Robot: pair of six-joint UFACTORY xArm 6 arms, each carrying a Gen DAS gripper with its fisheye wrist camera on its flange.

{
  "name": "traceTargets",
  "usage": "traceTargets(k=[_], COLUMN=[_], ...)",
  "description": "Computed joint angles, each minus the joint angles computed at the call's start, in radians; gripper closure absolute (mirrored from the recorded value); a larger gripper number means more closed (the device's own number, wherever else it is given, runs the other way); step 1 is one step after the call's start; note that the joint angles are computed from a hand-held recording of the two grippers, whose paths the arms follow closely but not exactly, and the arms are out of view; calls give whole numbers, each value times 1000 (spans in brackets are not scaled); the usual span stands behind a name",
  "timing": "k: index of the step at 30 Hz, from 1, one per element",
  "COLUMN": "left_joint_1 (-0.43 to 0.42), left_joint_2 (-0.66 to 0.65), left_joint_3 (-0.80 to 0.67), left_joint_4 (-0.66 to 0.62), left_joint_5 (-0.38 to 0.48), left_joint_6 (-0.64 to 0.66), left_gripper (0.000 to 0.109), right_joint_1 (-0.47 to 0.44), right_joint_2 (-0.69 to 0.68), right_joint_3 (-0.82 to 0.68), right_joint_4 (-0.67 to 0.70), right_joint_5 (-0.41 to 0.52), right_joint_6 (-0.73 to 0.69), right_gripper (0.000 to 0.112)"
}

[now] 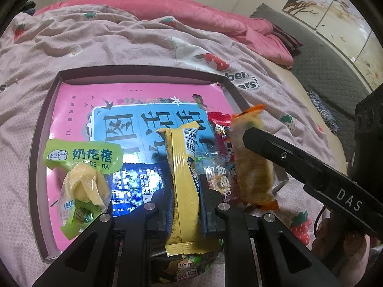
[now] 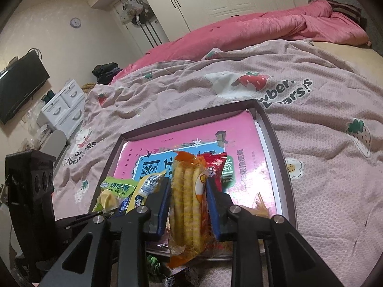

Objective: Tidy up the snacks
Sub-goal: 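Lower and release the wafer bar with the left tool while the right tool releases the corn-stick bag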

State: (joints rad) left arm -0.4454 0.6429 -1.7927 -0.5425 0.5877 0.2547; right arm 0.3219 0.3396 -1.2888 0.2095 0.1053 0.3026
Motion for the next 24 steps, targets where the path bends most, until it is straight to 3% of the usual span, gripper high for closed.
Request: traceTargets(k=[13,18,24], left_joint_1=[1,-5,-5], left_joint_2=[-6,-17,-24], left_joint_3=[5,16,20], left_joint_4=[-5,-2,14], left_joint_5=[3,-12,-15], left_joint_6=[6,17,6], left_gripper=[88,71,69], right_joint_1=[4,-9,-17], right_joint_2=[-5,-21,-36], right_joint_3=[3,21,36], right_joint_4=[24,-120,-206], right_joint_5=[0,4,8], right_joint_6=[-31,82,149], right_gripper=[83,78,78])
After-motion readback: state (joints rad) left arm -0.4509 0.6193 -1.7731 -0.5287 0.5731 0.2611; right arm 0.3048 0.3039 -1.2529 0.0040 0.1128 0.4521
